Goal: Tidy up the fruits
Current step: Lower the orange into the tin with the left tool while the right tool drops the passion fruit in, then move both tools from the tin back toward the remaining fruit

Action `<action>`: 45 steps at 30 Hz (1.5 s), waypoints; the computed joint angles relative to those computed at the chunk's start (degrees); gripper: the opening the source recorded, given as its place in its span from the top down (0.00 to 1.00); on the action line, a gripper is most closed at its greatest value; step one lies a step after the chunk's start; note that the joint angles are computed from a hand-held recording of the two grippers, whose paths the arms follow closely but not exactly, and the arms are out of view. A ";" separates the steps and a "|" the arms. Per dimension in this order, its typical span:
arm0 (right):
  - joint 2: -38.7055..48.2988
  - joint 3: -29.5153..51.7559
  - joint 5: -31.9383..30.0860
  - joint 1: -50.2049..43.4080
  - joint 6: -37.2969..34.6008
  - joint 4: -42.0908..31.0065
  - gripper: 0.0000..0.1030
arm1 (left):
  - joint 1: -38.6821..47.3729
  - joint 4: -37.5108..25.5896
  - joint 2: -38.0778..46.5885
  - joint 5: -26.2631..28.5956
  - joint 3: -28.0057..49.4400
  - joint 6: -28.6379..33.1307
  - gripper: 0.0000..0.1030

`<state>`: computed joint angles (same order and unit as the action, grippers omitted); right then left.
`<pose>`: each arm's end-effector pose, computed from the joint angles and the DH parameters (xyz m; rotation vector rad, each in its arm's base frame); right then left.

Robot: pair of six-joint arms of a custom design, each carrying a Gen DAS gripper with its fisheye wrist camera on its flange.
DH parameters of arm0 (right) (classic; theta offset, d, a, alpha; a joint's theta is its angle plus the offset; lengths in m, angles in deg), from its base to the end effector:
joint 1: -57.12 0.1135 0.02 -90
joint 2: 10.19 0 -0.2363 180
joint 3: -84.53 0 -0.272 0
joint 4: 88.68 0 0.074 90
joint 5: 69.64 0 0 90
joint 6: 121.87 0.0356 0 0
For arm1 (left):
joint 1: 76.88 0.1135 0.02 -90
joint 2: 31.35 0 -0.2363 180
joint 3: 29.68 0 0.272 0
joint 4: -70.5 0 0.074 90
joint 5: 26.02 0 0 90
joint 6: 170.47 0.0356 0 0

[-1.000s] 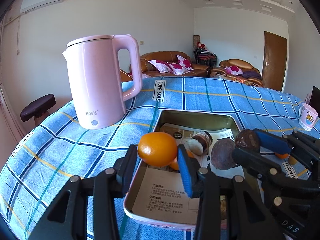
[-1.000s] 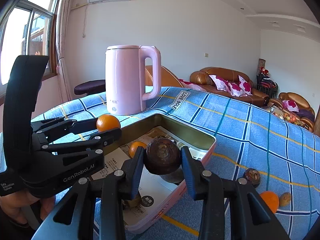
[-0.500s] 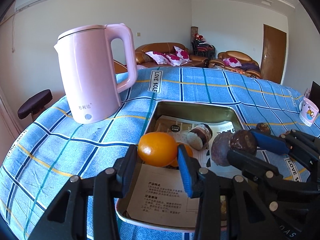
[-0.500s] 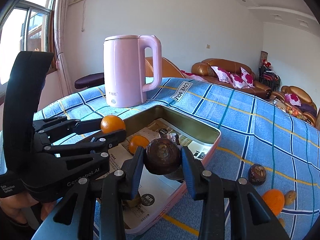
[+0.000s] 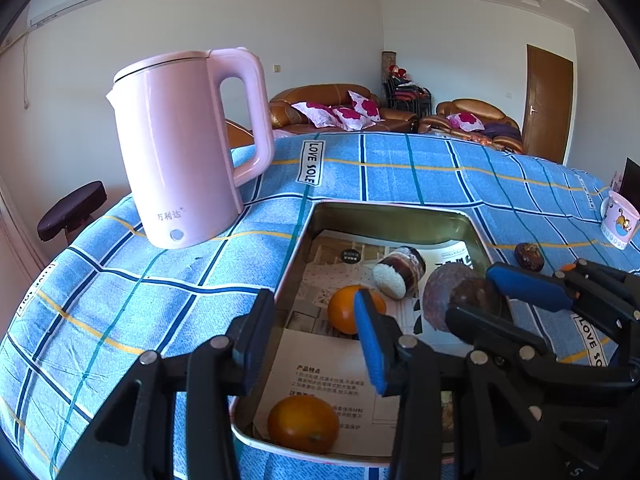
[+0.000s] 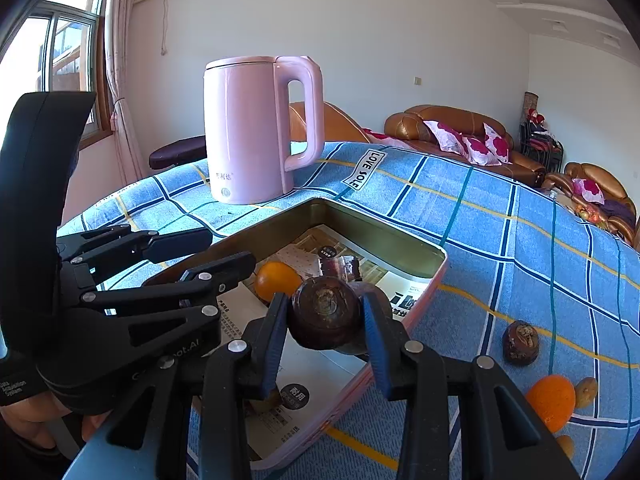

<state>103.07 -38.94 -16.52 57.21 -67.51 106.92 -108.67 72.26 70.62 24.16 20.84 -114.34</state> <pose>0.3397 0.0219 0.0358 -0.9580 1.9233 0.3799 0.2705 -0.1408 0.0547 -0.3304 2.1812 0.2304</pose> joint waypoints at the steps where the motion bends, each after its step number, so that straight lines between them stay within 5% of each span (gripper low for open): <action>1: 0.01 -0.02 0.24 0.07 0.11 0.14 0.59 | 0.06 0.02 -0.04 0.01 -0.06 -0.19 0.55; 4: 0.27 -0.10 0.84 -0.02 1.23 1.15 0.53 | 0.32 0.12 -0.36 0.05 -0.48 -0.83 0.44; 24: -1.29 -4.72 -2.39 -4.04 4.31 9.69 0.29 | -2.61 0.14 -0.43 -4.81 -0.51 -2.48 0.23; 27: -1.73 -6.18 -2.84 -5.97 3.56 12.15 0.29 | -4.53 -0.15 0.27 -5.72 0.66 -2.37 0.14; 45: 2.63 4.32 -6.93 -27.64 8.58 8.83 0.25 | -15.10 -7.85 14.03 -5.10 23.30 2.48 0.07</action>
